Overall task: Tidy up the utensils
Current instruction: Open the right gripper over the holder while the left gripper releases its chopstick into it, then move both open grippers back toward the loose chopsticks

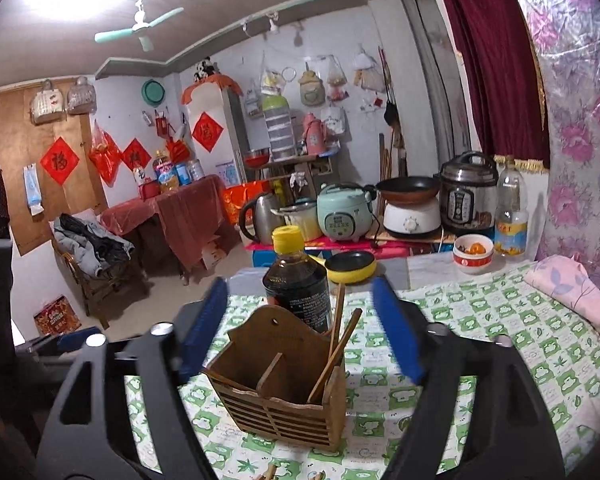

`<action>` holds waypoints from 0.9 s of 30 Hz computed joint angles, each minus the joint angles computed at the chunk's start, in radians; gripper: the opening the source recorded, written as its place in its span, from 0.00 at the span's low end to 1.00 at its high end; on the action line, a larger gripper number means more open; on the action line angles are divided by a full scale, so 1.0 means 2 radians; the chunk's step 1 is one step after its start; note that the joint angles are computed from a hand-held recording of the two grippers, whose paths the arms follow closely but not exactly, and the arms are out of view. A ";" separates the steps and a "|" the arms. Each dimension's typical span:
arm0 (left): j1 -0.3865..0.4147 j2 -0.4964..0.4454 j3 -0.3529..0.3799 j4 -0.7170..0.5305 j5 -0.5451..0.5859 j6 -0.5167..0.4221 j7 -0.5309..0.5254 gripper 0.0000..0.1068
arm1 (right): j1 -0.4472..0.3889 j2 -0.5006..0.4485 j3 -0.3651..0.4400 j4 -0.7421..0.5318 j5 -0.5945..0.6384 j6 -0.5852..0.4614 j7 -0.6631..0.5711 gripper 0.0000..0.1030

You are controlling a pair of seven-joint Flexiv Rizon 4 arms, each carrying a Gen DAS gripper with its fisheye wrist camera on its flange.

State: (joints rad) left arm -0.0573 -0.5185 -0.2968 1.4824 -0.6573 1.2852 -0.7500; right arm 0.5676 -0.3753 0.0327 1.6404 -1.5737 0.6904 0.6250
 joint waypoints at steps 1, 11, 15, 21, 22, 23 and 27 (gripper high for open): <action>-0.001 0.001 -0.002 0.013 0.001 0.031 0.011 0.91 | 0.002 -0.001 0.000 -0.001 0.001 -0.006 0.001 0.82; -0.026 -0.030 0.056 0.005 0.104 0.031 -0.069 0.91 | 0.031 -0.019 0.001 -0.013 0.054 -0.053 -0.043 0.86; -0.029 -0.038 0.064 -0.006 0.126 0.017 -0.090 0.91 | 0.039 -0.018 0.002 -0.011 0.066 -0.066 -0.044 0.89; -0.038 -0.053 0.086 -0.031 0.154 -0.012 -0.141 0.91 | 0.053 -0.018 0.008 0.007 0.078 -0.088 -0.031 0.89; -0.040 -0.056 0.091 -0.035 0.159 -0.016 -0.152 0.91 | 0.060 -0.018 0.010 0.017 0.080 -0.108 -0.025 0.90; -0.041 -0.058 0.094 -0.037 0.163 -0.017 -0.159 0.91 | 0.065 -0.020 0.013 0.021 0.087 -0.121 -0.025 0.92; -0.052 -0.063 0.118 -0.039 0.197 -0.012 -0.192 0.91 | 0.077 -0.034 0.026 0.033 0.132 -0.147 -0.052 0.93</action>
State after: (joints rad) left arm -0.1622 -0.6443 -0.0604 1.4039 -0.2623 1.2604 -1.1332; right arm 0.7208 -0.4433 0.0856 1.7059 -1.3096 0.3958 0.5212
